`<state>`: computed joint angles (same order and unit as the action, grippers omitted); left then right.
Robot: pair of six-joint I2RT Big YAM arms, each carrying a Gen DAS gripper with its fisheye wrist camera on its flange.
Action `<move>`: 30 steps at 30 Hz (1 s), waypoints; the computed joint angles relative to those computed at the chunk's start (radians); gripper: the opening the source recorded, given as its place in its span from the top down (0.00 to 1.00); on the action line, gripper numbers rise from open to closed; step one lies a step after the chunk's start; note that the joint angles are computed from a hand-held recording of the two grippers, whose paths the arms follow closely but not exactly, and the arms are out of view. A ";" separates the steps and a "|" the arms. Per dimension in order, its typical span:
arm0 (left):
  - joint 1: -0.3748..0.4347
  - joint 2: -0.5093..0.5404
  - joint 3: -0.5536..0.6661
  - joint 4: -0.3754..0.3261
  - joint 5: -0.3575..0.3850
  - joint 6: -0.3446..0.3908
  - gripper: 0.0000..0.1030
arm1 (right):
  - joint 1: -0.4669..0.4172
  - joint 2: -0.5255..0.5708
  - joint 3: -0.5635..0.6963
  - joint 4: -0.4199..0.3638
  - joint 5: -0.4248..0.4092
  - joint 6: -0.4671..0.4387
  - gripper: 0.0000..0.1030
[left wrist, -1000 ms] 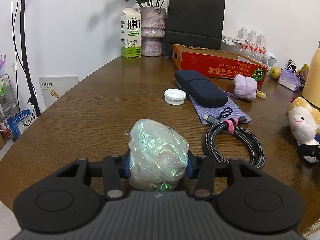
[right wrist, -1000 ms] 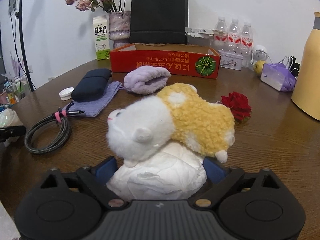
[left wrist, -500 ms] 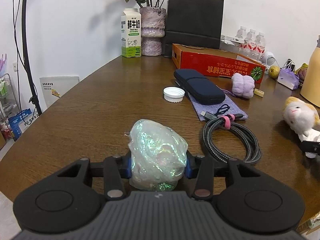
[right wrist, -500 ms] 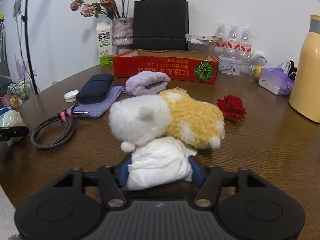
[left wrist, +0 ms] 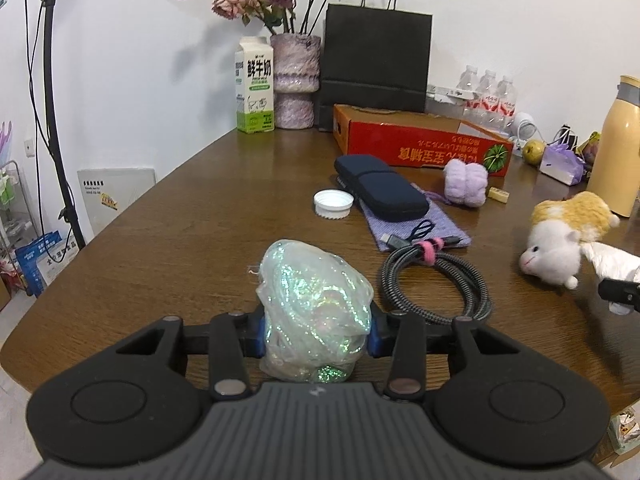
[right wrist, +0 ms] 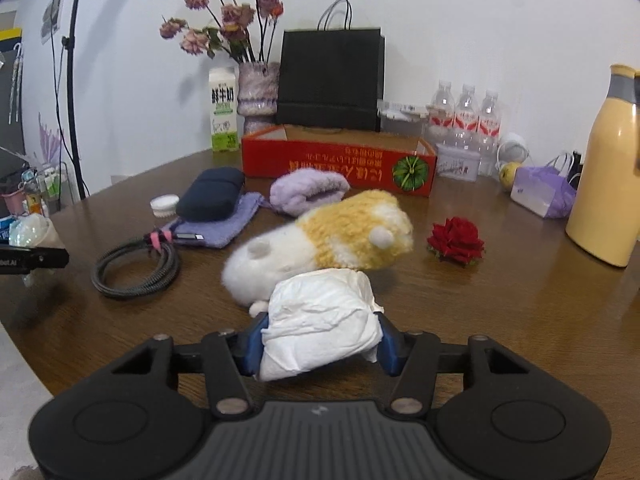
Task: Organize objects
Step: 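Carry the plastic bag and white tissue with both tools over the cardboard box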
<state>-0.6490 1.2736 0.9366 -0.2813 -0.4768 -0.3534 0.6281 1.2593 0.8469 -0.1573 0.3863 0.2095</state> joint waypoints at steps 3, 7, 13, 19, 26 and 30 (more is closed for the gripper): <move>-0.015 -0.009 0.003 0.005 -0.008 0.006 0.58 | 0.015 -0.029 -0.013 0.023 0.016 -0.005 0.49; -0.035 -0.019 0.013 0.014 -0.006 0.017 0.58 | 0.037 -0.060 -0.019 0.050 0.038 -0.025 0.49; -0.055 -0.009 0.055 0.024 0.014 0.024 0.58 | 0.055 -0.080 -0.004 0.082 0.044 -0.069 0.49; -0.069 0.023 0.117 0.035 0.016 0.048 0.58 | 0.049 -0.075 0.019 0.111 0.025 -0.104 0.49; -0.072 0.077 0.203 0.039 0.023 0.064 0.58 | 0.022 -0.047 0.063 0.130 -0.009 -0.133 0.49; -0.070 0.116 0.259 0.024 0.013 0.056 0.57 | -0.001 -0.021 0.095 0.136 -0.040 -0.144 0.49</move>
